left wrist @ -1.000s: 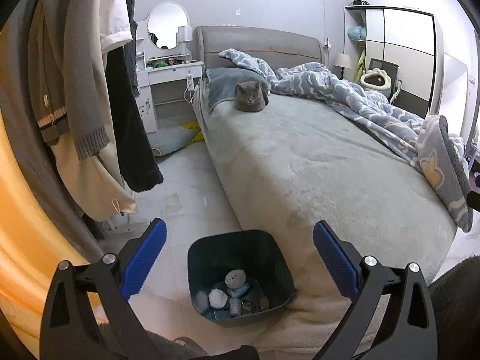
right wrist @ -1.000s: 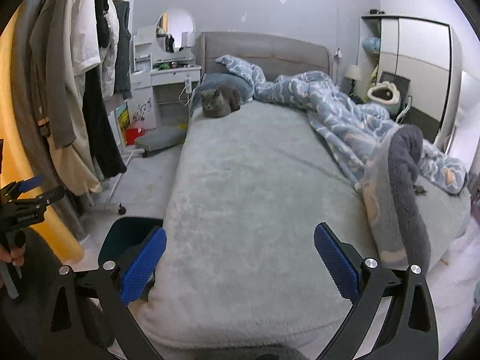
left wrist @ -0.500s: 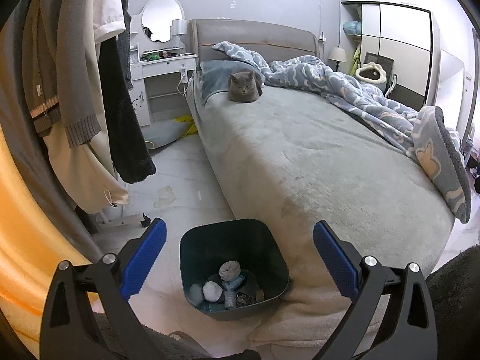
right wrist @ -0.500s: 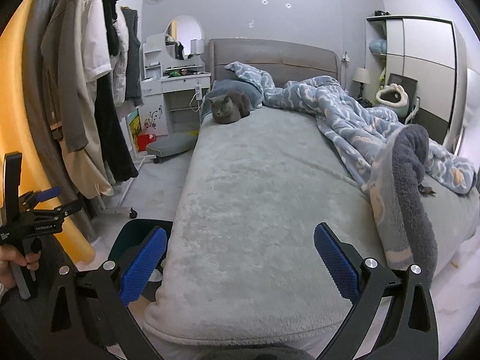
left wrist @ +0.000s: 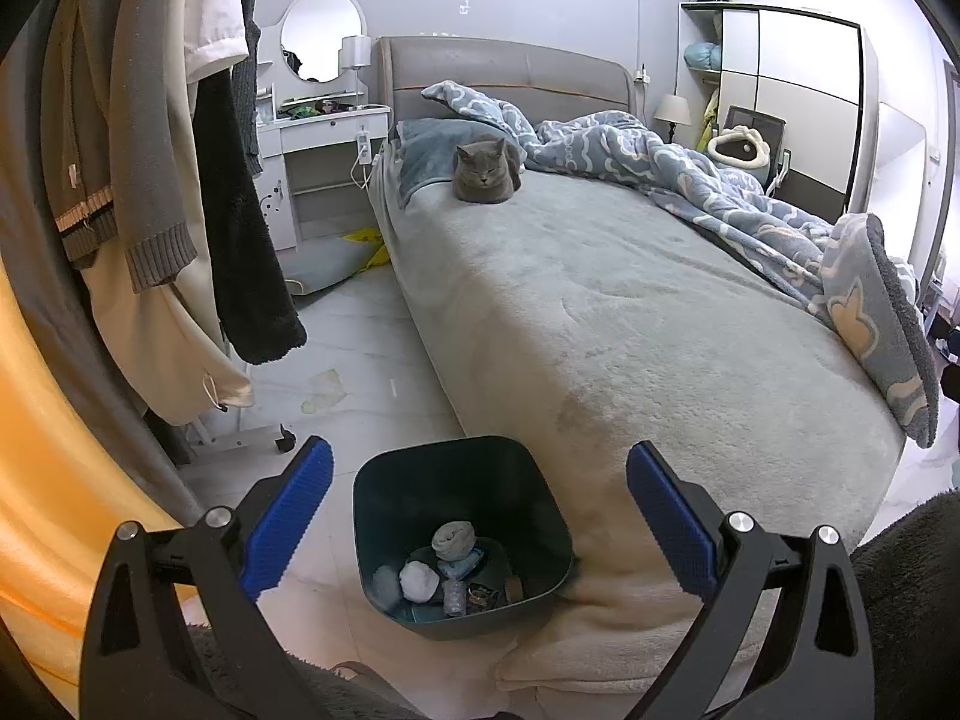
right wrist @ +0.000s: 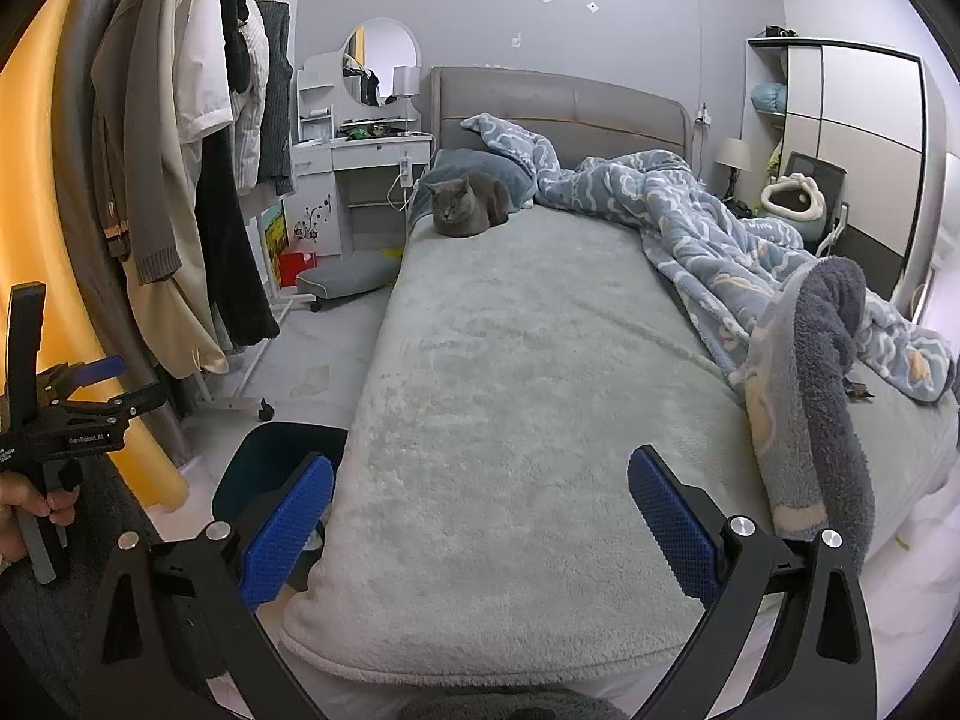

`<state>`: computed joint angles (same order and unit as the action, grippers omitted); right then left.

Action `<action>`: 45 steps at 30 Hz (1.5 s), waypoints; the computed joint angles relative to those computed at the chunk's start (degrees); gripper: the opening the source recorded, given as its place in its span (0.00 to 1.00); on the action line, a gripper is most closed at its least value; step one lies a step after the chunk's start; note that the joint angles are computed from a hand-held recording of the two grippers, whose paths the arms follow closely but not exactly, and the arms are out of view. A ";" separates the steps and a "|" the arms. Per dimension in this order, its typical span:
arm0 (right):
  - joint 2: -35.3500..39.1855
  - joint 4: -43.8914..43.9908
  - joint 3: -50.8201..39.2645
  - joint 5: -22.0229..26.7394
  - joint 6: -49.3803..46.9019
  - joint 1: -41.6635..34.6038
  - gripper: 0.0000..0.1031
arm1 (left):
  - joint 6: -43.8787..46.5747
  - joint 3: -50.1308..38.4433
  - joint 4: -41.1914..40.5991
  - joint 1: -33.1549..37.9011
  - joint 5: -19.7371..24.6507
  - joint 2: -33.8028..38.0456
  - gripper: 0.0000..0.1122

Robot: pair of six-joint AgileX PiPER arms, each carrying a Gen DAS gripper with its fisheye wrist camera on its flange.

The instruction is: Collect trash

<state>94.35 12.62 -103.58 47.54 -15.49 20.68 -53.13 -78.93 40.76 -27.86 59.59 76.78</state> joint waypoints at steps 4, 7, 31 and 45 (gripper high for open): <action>-0.06 0.00 0.02 -0.08 0.22 0.08 0.97 | -0.02 0.03 -0.15 0.10 -0.07 -0.08 0.89; -0.01 -0.04 -0.11 0.06 0.29 0.09 0.97 | -0.42 -0.15 -0.09 -0.12 0.09 0.13 0.89; -0.70 -0.10 0.89 0.48 -1.80 -0.40 0.97 | -0.39 -0.04 -0.33 0.14 -0.07 0.05 0.89; -0.44 -0.02 0.27 0.91 -1.94 -0.50 0.97 | -0.04 -0.06 -0.63 0.44 -0.20 -0.03 0.89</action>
<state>93.91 12.59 -103.30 48.45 -17.43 20.18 -53.17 -78.99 40.13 -27.42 59.39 76.75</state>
